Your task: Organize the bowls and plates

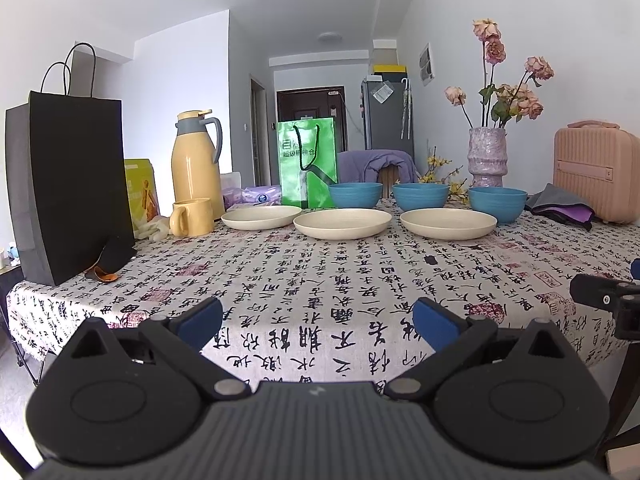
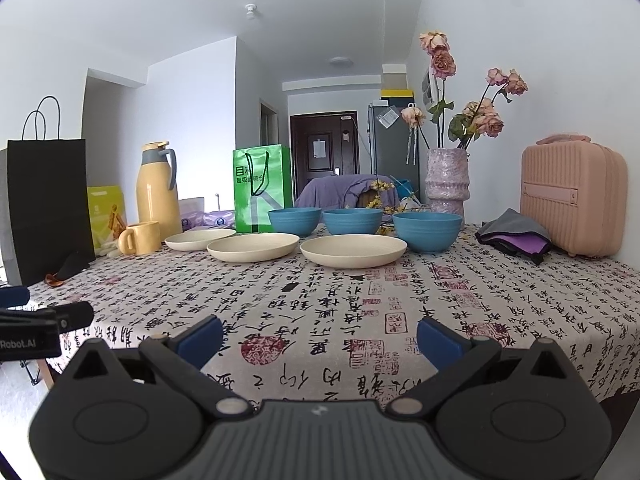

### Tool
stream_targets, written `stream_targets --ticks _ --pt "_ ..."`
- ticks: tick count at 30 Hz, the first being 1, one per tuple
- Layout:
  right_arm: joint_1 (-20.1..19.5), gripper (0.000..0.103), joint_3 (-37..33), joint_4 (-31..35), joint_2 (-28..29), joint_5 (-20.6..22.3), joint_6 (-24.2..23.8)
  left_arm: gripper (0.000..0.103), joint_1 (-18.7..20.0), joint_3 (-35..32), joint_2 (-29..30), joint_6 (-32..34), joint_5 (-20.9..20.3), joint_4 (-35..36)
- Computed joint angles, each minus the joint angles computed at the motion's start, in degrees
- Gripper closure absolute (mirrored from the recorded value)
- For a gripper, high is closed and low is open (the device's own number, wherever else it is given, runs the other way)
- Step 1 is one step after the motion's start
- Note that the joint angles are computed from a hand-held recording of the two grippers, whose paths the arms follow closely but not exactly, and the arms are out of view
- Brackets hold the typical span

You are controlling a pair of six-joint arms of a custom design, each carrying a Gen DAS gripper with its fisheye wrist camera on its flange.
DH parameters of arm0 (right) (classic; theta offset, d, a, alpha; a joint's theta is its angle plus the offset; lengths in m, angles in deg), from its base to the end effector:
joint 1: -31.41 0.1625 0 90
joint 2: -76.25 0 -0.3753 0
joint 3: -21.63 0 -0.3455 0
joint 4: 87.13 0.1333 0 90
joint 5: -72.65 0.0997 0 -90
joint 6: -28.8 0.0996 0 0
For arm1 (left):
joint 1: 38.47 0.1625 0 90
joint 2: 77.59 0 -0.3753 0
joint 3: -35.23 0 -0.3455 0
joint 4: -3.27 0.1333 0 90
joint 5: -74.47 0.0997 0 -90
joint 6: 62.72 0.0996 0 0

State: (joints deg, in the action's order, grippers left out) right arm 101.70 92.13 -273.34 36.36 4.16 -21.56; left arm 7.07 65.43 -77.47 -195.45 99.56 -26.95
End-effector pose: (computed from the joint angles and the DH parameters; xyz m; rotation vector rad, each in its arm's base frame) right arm -0.0799 -0.7265 0.2798 0.8937 -2.1785 1.4882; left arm -0.3417 -0.6673 -0.1125 0.4175 1.7450 -1.4880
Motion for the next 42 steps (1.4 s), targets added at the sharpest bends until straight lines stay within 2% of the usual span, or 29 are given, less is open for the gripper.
stream_targets --ticks 22,42 --pt "0.1 0.000 0.0 -0.3 0.2 0.6 -0.8 0.000 -0.1 1.2 -0.6 0.7 0.2 -1.4" --pt "0.0 0.000 -0.5 0.3 0.2 0.2 -0.3 0.000 -0.1 -0.4 0.1 -0.3 0.0 1.1"
